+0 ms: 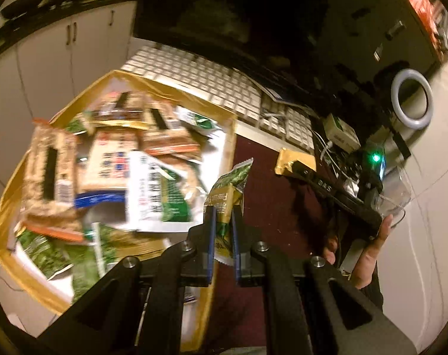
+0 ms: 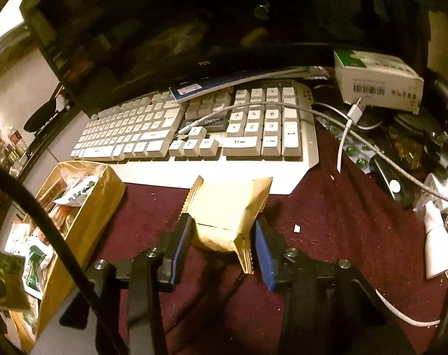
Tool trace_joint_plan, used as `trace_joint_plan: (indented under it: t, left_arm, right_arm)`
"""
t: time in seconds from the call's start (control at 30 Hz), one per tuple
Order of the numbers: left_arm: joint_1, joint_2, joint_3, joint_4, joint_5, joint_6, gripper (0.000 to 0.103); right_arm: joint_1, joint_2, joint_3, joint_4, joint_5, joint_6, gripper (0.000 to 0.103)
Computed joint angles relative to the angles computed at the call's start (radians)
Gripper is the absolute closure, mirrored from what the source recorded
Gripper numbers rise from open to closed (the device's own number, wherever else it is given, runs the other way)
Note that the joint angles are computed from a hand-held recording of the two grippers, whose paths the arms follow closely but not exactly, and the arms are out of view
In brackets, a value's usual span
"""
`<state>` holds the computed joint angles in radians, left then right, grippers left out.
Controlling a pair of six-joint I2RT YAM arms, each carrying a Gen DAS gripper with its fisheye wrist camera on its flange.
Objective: Organize snacks
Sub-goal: 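Grasp a green garlic pea packet with the left gripper while the right holds the tan pouch, then carry both packets into the tray and open both grippers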
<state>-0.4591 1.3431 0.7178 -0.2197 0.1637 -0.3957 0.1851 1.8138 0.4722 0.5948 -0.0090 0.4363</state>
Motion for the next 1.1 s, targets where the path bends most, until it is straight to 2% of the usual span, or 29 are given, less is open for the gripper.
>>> trace_joint_plan:
  t: [0.13,0.27,0.5,0.57,0.67,0.83,0.97,1.1]
  left_arm:
    - [0.079,-0.064,-0.031,-0.014,0.045,0.018,0.092]
    - [0.146,-0.116,-0.049,-0.039,0.067,0.044,0.092]
    - [0.307,-0.245,-0.111,-0.086,0.103,0.072,0.092]
    - [0.352,-0.268,-0.121,-0.111,0.112,0.084,0.092]
    - [0.409,-0.293,-0.126,-0.149,0.127,0.116,0.092]
    - [0.419,-0.314,-0.128,-0.203,0.122,0.169,0.092]
    - [0.368,-0.307,-0.133,-0.241,0.086,0.197,0.092]
    - [0.314,-0.271,-0.153,-0.237,0.043,0.214,0.092]
  right_arm:
    - [-0.018,-0.024,-0.051,0.067,-0.025,0.018,0.063]
    - [-0.044,-0.043,-0.086,0.148,-0.106,0.022,0.063]
    - [0.015,-0.096,-0.130,0.233,-0.145,-0.023,0.063]
    - [0.031,-0.135,-0.137,0.216,-0.180,-0.014,0.063]
    - [0.110,-0.203,-0.142,0.180,-0.166,-0.009,0.063]
    - [0.398,-0.347,-0.129,0.030,-0.027,-0.009,0.063]
    - [0.563,-0.314,-0.075,-0.010,0.008,0.009,0.063]
    - [0.634,-0.252,-0.015,-0.046,0.012,0.027,0.063]
